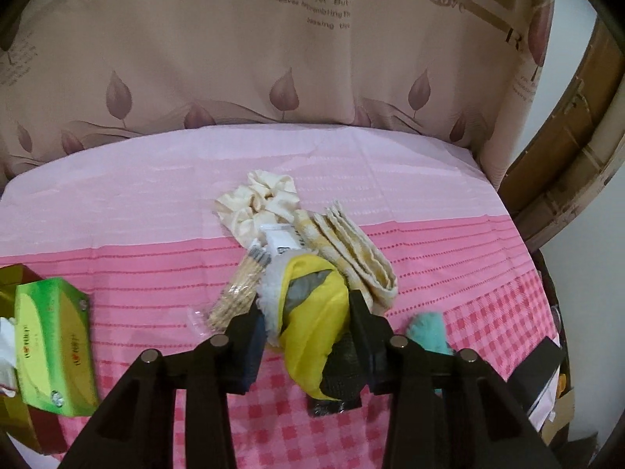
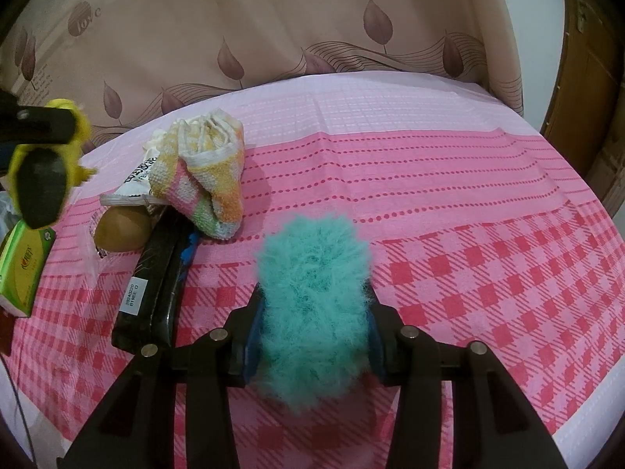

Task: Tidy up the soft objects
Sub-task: 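Grasp the yellow-black sponge with the left gripper while the right gripper holds the scrunchie, then carry the yellow sponge with the left gripper and lower it into the tin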

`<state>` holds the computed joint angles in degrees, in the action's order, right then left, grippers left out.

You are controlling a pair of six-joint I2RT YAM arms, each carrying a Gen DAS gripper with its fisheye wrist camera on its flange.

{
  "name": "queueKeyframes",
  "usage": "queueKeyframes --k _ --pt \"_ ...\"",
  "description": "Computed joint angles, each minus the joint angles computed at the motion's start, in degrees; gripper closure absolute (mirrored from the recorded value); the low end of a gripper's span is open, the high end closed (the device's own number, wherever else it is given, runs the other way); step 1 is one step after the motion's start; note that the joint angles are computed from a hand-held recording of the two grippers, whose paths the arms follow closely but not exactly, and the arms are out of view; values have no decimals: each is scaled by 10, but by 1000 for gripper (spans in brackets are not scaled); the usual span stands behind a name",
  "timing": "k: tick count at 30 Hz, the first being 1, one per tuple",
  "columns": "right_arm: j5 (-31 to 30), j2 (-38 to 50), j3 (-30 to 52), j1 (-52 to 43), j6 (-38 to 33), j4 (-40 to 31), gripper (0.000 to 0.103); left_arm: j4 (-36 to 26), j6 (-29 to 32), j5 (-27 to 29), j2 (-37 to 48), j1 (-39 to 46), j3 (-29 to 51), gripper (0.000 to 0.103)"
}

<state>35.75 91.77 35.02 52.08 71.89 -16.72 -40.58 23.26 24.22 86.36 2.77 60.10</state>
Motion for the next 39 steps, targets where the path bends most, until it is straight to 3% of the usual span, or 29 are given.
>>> queueKeyframes --k 13,19,29,39 --pt "1 1 2 -1 -1 -4 60 -76 113 19 -47 108 33 63" --pt "1 3 4 0 0 -6 60 -74 165 11 -48 165 50 63" --pt "3 6 8 2 0 -14 60 -51 220 9 28 288 124 63" --pt "3 10 12 4 1 -19 60 -22 233 -10 140 374 224 63"
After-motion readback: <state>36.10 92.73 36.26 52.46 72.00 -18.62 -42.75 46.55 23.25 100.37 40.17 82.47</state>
